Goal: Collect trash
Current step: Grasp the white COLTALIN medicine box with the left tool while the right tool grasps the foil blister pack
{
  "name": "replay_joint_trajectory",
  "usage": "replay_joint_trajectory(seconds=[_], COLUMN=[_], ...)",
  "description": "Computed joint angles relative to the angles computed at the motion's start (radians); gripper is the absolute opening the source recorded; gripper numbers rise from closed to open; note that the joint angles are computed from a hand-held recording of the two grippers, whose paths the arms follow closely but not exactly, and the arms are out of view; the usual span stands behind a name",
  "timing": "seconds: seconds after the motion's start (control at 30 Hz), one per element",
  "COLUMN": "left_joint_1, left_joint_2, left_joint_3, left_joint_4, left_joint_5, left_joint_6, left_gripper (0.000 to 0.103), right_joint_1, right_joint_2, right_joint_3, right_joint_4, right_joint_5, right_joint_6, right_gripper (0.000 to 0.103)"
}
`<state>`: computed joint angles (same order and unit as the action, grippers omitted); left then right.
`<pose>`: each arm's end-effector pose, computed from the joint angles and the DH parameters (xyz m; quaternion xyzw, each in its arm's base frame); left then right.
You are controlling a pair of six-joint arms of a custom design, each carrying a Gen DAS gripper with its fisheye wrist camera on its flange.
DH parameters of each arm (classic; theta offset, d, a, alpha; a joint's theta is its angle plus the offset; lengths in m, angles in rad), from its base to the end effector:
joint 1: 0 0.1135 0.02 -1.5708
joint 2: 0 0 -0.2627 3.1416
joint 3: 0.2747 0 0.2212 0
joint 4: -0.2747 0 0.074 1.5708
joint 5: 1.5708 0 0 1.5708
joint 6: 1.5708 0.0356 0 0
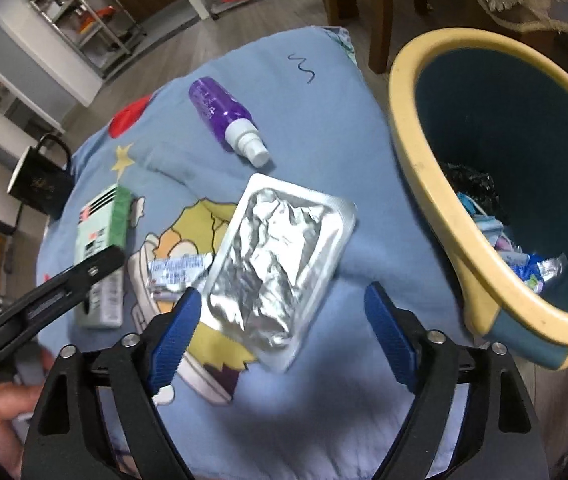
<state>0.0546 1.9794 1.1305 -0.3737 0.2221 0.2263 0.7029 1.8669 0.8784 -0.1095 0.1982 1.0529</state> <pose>0.3471 0.0111 0.1322 0.1031 0.9736 -0.0840 0.1857 0.2437 0.1973 0.1230 0.1913 0.9486 0.1179 0.2229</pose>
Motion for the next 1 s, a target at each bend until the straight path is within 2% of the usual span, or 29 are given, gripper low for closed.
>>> replay_joint_trajectory(seconds=[0.13, 0.37, 0.47, 0.53, 0.57, 0.77, 1.0], left_joint_1=[0.046, 0.087, 0.096, 0.106, 0.107, 0.115, 0.095], left_joint_2=[-0.037, -0.058, -0.064, -0.07, -0.076, -0.109, -0.117], left_joint_3=[-0.026, -0.021, -0.014, -0.007, -0.008, -0.015, 0.004], left_joint_4=[-0.012, -0.044, -0.05, -0.064, -0.066, -0.079, -0.077], left_joint_5=[0.028, 0.064, 0.076, 0.089, 0.095, 0.124, 0.142], left_joint_6=[0.03, 0.052, 0.064, 0.069, 0.071, 0.076, 0.032], left_gripper=[0.071, 0.071, 0.071, 0.071, 0.071, 0.071, 0.071], right_joint_1=[-0.006, 0.015, 0.035, 0.041, 0.042, 0.037, 0.044], right_joint_2=[0.051, 0.165, 0.2, 0.202, 0.203, 0.134, 0.009], right_joint_3=[0.066, 0.243, 0.292, 0.299, 0.306, 0.211, 0.111], right_joint_4=[-0.026, -0.154, -0.194, -0.195, -0.204, -0.11, -0.027], right_joint_5=[0.019, 0.113, 0.17, 0.185, 0.19, 0.162, 0.162], right_joint_6=[-0.007, -0.069, -0.121, -0.142, -0.149, -0.144, -0.121], right_gripper=[0.094, 0.093, 0.084, 0.071, 0.071, 0.069, 0.069])
